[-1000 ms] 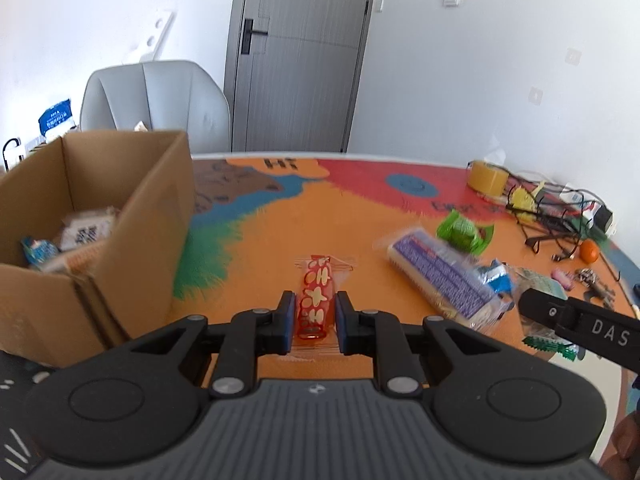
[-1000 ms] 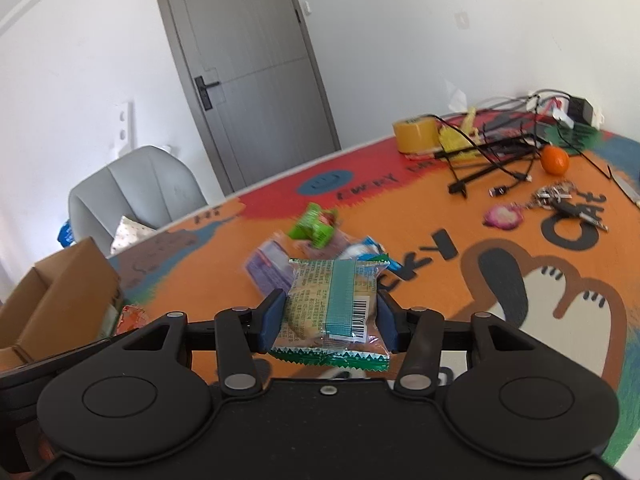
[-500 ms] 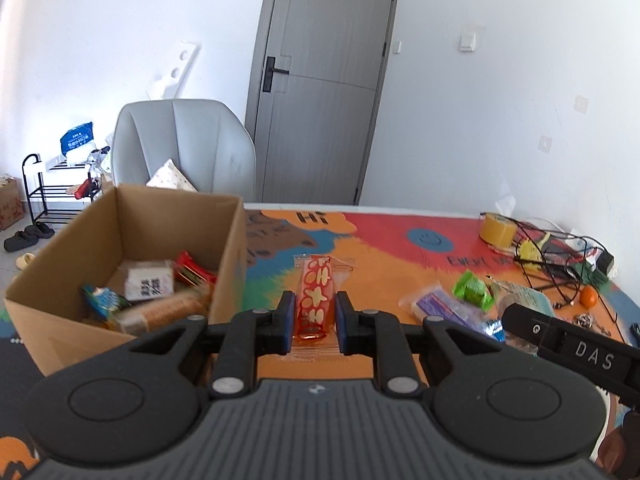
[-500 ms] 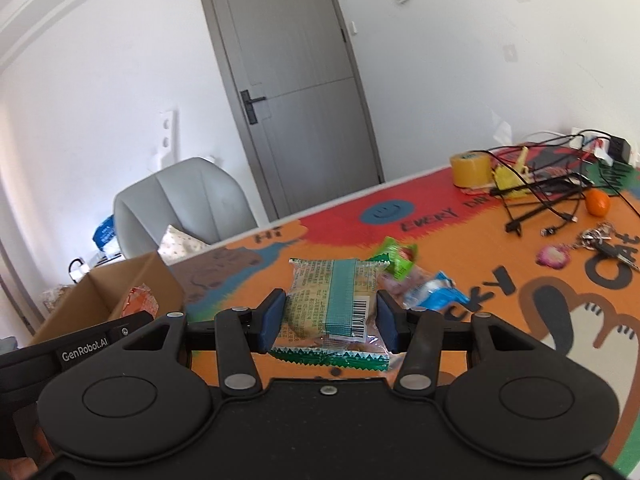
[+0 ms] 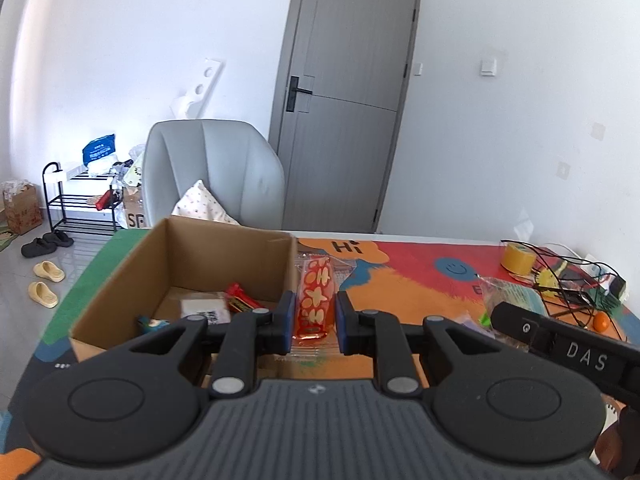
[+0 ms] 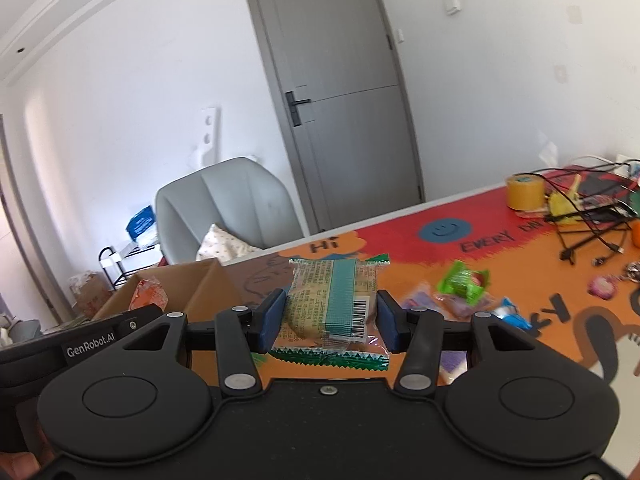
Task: Organize snacks
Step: 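Carry the biscuit pack and red candy bar over the box with both tools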
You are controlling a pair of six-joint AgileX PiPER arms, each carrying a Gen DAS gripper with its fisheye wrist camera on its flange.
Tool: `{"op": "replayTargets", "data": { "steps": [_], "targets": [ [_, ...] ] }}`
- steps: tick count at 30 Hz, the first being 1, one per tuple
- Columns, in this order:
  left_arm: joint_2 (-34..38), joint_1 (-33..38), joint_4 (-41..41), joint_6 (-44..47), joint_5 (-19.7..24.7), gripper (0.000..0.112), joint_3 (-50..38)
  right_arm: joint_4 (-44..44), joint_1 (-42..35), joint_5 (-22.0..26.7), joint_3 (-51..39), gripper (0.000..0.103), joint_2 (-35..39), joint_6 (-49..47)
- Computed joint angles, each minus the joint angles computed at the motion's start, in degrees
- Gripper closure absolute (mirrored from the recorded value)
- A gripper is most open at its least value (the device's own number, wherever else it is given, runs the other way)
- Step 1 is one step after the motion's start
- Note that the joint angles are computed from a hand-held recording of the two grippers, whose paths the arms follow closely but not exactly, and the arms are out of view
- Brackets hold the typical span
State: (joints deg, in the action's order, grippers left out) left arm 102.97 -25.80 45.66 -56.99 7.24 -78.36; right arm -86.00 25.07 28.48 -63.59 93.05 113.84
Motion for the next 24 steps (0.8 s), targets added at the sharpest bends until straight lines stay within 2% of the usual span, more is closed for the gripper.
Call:
{"op": "replayTargets", "data": {
  "steps": [4,8,13,24],
  "targets": [
    [-0.63,1.93,-4.02,4.17,-0.50,0.093,0.31,1.36,0.82,-0.52,-3.06,0.054,1.82,-2.67],
    [-0.66,4.03,-14.02,14.05,-0.65,0.093,-0.26,3.16,1.50,-1.27,-6.74,0.054,4.21,-5.60],
    [0.15,6.80,-20.22,20.20,-0.21,0.093,-1.91,5.96,1.81,-2.50,-11.57,0.054,7.49,-9.59],
    [5.24,11.33,-39.45,40.18,3.52,0.093,-10.90,17.52,0.95,-5.18,-23.34,0.054,14.94,-23.85]
  ]
}}
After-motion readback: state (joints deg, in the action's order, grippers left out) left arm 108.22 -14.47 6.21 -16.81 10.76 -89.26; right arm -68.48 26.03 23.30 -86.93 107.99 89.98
